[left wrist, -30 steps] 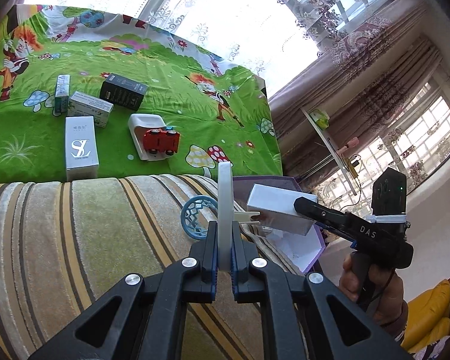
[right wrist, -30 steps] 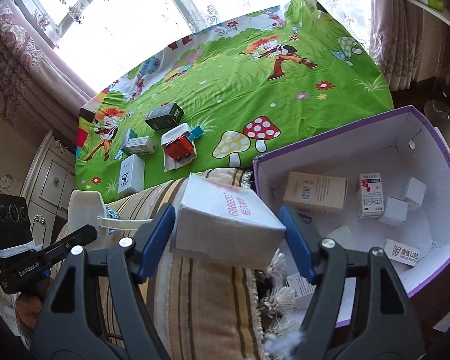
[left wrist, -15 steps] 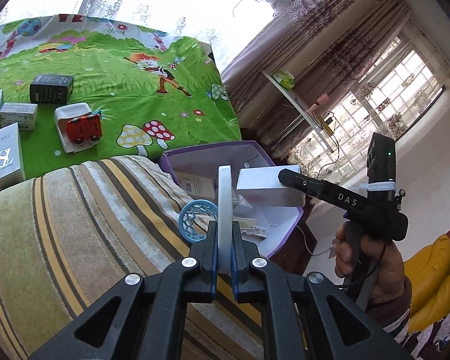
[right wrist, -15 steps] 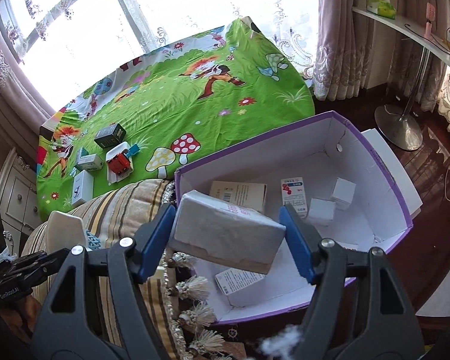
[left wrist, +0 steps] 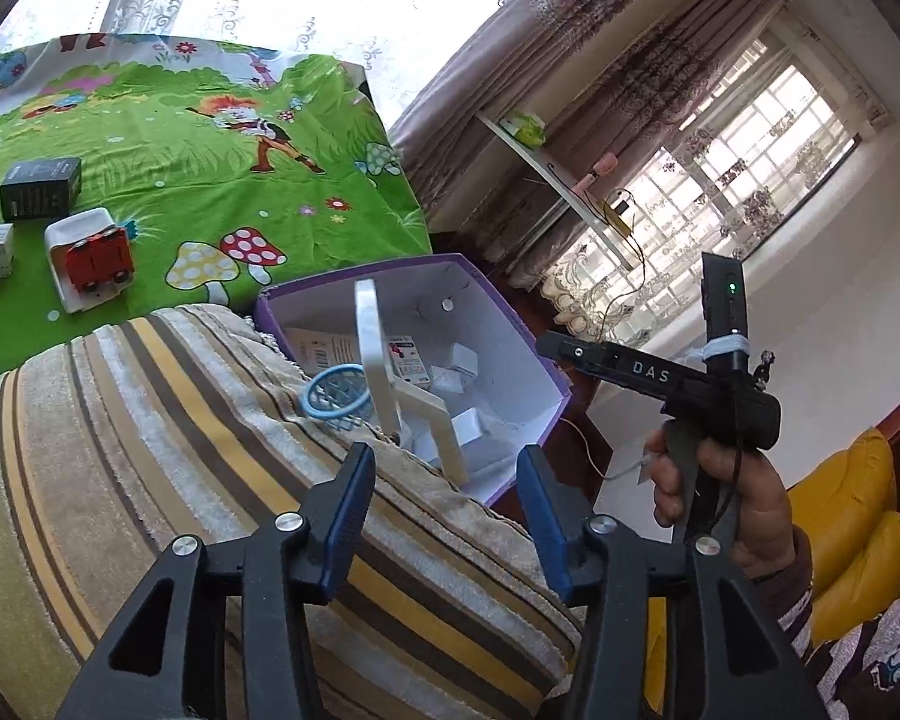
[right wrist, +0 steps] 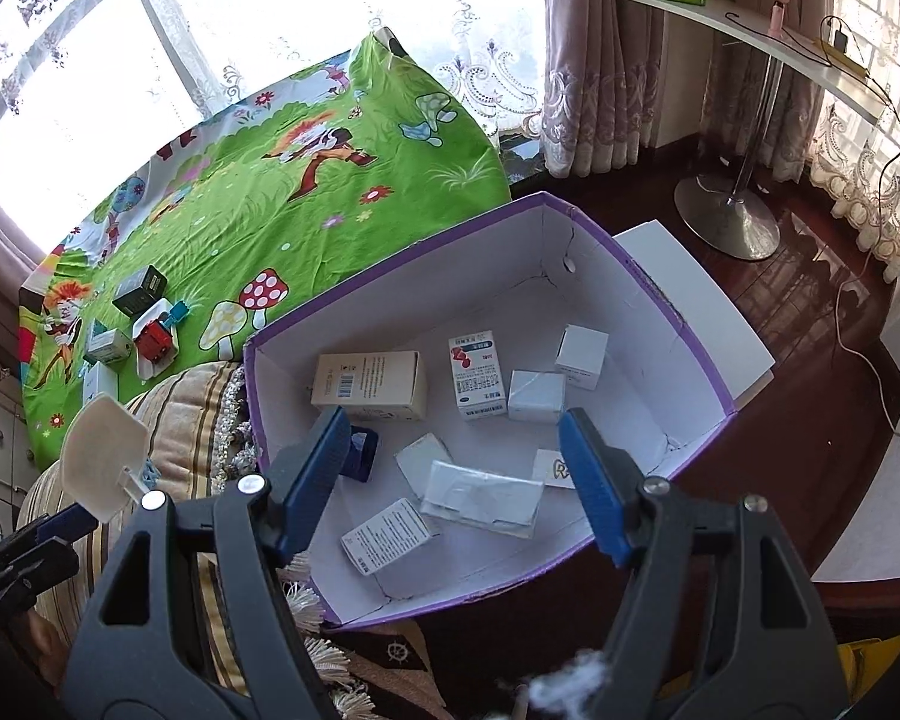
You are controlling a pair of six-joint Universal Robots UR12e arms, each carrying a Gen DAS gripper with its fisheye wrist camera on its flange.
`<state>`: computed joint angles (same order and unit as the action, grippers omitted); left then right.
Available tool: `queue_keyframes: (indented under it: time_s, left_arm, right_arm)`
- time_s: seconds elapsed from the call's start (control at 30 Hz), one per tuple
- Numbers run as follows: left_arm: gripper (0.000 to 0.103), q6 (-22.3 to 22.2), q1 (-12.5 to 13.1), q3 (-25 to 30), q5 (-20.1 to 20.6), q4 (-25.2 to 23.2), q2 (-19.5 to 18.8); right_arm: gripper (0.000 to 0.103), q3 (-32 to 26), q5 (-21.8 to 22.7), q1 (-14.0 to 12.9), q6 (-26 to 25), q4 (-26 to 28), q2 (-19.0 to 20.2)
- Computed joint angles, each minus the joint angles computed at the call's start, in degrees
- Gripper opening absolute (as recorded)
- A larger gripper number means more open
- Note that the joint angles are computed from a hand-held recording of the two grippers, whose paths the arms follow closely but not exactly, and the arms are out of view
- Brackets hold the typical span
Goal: Organize rigid objects
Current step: 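Carry both items into the purple-rimmed box and open both tools, then move both open tools back over the remaining boxes on the bed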
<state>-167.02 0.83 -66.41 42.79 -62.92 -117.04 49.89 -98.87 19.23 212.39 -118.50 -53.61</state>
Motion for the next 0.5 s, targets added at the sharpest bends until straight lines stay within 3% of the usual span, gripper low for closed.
queue_keyframes:
  time_s: [0.07,0.13,0.3,0.5]
  left_arm:
    - [0.051,5.53,-0.78,0.85,0.11,-3.35,-0.07]
    - [0.051,7.10,-1.19,0.72,1.43,-3.39,0.18]
    - [0.051,0.84,-0.10,-0.15,0.40,-1.10,0.14]
    - [0.052,-3.12,0.48,-2.03,1.88,4.97,0.97]
  right_arm:
    - [0.075,-0.17,0.26,0.07,-0.32,-0.03,0.05]
    - [0.076,-0.28,-0.08,0.18,-0.83,-0.05,0.07]
    - [0.077,-0.77,-1.58,0.38,-1.19,0.90,0.26]
    - [0.078,-2.53,-4.42,1.19,-3.38,2.33,1.19]
